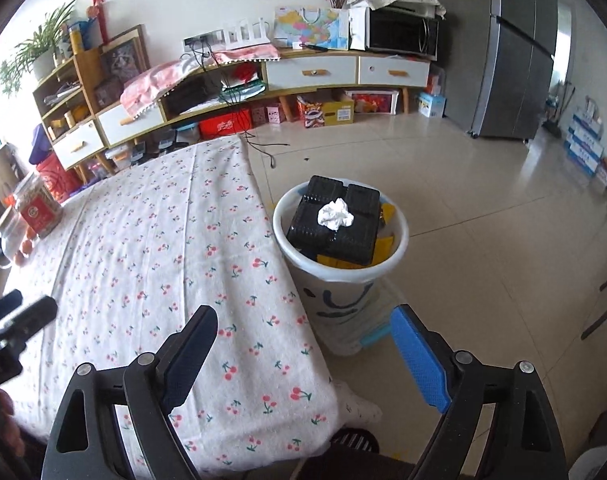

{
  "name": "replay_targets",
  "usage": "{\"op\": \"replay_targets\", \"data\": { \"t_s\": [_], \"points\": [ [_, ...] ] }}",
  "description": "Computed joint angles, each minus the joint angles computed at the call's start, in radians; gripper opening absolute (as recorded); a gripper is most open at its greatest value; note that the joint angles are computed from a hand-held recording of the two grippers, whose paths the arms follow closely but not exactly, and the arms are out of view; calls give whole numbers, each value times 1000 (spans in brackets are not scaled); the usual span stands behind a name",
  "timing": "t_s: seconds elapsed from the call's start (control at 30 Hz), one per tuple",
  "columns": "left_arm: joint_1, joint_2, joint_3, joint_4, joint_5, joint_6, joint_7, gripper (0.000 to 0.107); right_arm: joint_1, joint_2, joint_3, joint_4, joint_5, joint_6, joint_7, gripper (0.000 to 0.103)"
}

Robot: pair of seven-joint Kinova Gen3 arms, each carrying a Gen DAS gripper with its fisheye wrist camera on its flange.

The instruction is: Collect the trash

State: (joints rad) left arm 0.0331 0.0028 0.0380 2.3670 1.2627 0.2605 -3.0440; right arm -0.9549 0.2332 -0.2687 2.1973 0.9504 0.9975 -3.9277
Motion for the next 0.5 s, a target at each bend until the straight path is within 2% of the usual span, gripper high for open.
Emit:
{"op": "replay_targets", "data": {
  "t_s": [0.13,0.3,0.4,0.5],
  "points": [
    [-8,-4,-8,17,61,-7,-54,102,-37,33,-6,-12,-2,64,-25,90],
    [3,-15,0,38,166,-29,-152,102,-56,45,-4,-9,9,81,-48,90],
    [9,-23,6,54,263,-49,-243,102,-61,48,-3,-7,17,86,-56,90],
    [13,-21,13,57,283,-64,-256,102,-61,49,-3,-1,26,80,-65,90]
  ]
}}
